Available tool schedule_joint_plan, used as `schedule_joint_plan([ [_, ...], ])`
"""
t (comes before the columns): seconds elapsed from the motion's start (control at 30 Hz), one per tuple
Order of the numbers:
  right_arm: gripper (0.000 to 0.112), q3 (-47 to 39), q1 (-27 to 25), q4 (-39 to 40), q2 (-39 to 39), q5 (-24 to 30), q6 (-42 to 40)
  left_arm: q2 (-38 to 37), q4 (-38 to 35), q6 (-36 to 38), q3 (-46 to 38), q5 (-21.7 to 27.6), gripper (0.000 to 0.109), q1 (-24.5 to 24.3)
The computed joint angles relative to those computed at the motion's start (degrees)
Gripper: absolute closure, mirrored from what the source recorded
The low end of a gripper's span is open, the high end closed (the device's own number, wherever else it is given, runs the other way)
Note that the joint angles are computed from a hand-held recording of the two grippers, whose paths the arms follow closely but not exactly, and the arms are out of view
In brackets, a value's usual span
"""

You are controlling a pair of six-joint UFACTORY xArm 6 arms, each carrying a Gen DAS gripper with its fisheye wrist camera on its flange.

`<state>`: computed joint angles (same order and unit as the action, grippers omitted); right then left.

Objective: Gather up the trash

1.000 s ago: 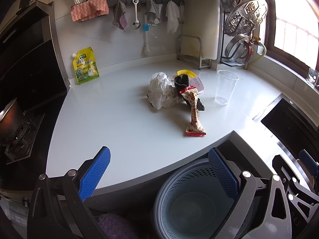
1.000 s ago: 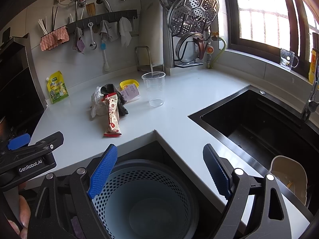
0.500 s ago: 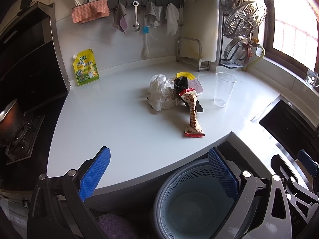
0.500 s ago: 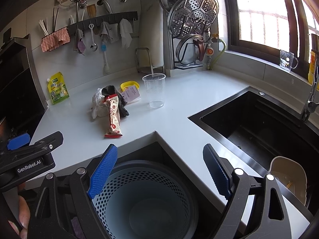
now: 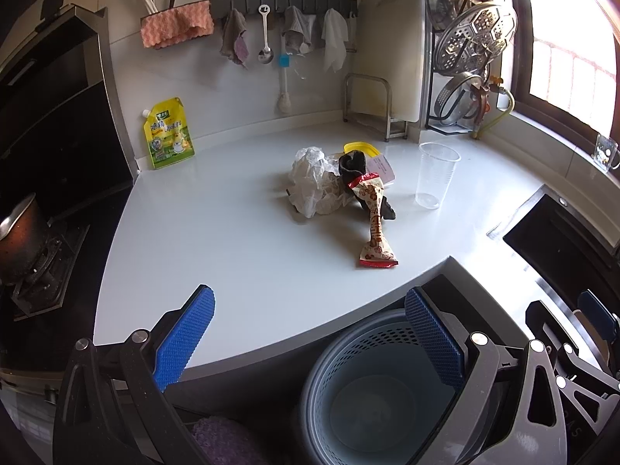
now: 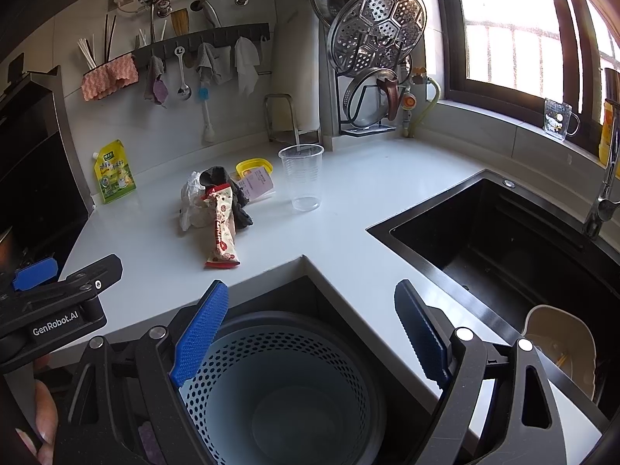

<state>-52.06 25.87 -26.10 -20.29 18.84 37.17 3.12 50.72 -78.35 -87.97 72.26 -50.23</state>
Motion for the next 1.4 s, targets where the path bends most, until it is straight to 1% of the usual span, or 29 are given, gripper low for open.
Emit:
schedule_joint_plan([
  [0.93,0.029,-0.4,0.4,0.1,0.6,0.2,-0.3,-1.2,-0.2,-0.3,1.5,-0.4,0.012,0.2],
  [1.07,0.029,0.4,-0.1,1.2,1.0,-1.3,-1.3,-1.7,-0.8,-1.0,3.2,-1.4,0.012,0.9],
  [1.13,0.029,1.0,-0.8,1.8,1.4,-2.5,-1.9,-1.7,-0.6,-1.6,3.6,-1.1,0.012,1.1],
  [1.2,0.029,1.1,-1.5,3.4,2.3,-3.7,-3.4,-1.5,-0.3,-2.3,3.8,-0.6,0.012,1.4],
  [1.27,0.029,0.8,-2.1,6.0,3.5,-4.8,-6.6,-1.5,-0.5,-2.5,4.0,-1.1,0.012,2.1],
  [1.4,0.029,-2.0,-2.9,13.6,6.7,-6.4,-15.9,-0.6,0.0,-1.9,3.0,-1.8,0.012,3.7],
])
